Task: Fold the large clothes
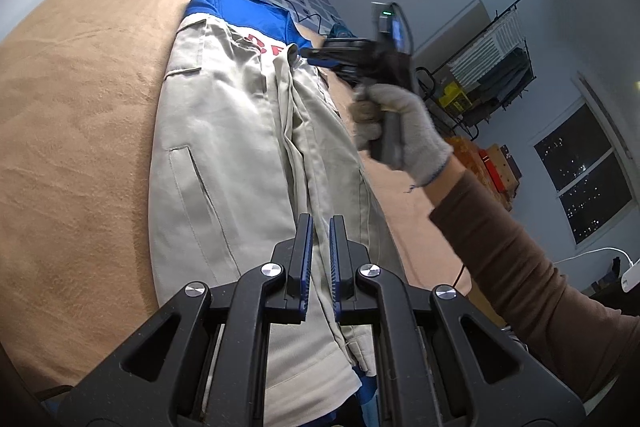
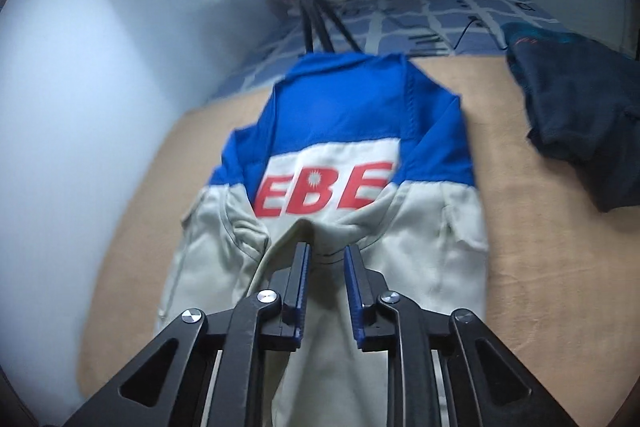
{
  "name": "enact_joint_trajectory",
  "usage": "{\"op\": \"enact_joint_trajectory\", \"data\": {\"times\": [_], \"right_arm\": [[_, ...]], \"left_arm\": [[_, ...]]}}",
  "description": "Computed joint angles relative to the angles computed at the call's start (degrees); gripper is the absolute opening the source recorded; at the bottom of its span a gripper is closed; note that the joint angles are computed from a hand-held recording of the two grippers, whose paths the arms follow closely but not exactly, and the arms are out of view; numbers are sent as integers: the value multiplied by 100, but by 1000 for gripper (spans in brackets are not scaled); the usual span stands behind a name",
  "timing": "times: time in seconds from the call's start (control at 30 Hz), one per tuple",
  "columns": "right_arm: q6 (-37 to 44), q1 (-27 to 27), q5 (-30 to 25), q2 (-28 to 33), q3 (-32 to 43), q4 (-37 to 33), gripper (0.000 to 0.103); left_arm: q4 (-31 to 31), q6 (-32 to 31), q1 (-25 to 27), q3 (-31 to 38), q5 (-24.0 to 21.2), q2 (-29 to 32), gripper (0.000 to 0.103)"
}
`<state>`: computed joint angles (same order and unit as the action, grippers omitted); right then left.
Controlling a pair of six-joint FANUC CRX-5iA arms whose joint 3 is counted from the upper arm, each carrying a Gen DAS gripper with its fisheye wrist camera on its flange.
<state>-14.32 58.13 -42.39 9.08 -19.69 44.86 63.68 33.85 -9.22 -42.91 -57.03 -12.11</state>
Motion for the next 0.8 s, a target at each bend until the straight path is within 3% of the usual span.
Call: {"op": "enact_joint_trajectory", "data": {"times": [0.13, 0.23, 0.3, 0.43, 0.57, 0.77, 0.8], "right_arm": [[647, -121, -238, 776, 737, -205, 18], [1586, -223, -455, 1391, 1506, -876, 18], [2163, -205, -908, 1731, 1986, -1182, 18], [1841, -139, -566, 1187, 1488, -1077, 18], [1547, 370, -402, 368, 665, -832, 15], [2076, 1192, -824, 575, 788, -1842, 14], [1967, 1355, -961, 654, 777, -1732, 14]], "left_arm": [[-77, 99, 69, 0, -54, 5, 4], [-118, 80, 95, -1, -28, -59, 4], [-161, 75, 80, -23, 71, -127, 4], [-137, 125, 112, -56, 17, -128, 4], [-136, 88, 134, -83, -68, -182, 4], [-344, 134, 198, -205, -68, -463, 5], [-430, 165, 241, -237, -68, -535, 13]]}}
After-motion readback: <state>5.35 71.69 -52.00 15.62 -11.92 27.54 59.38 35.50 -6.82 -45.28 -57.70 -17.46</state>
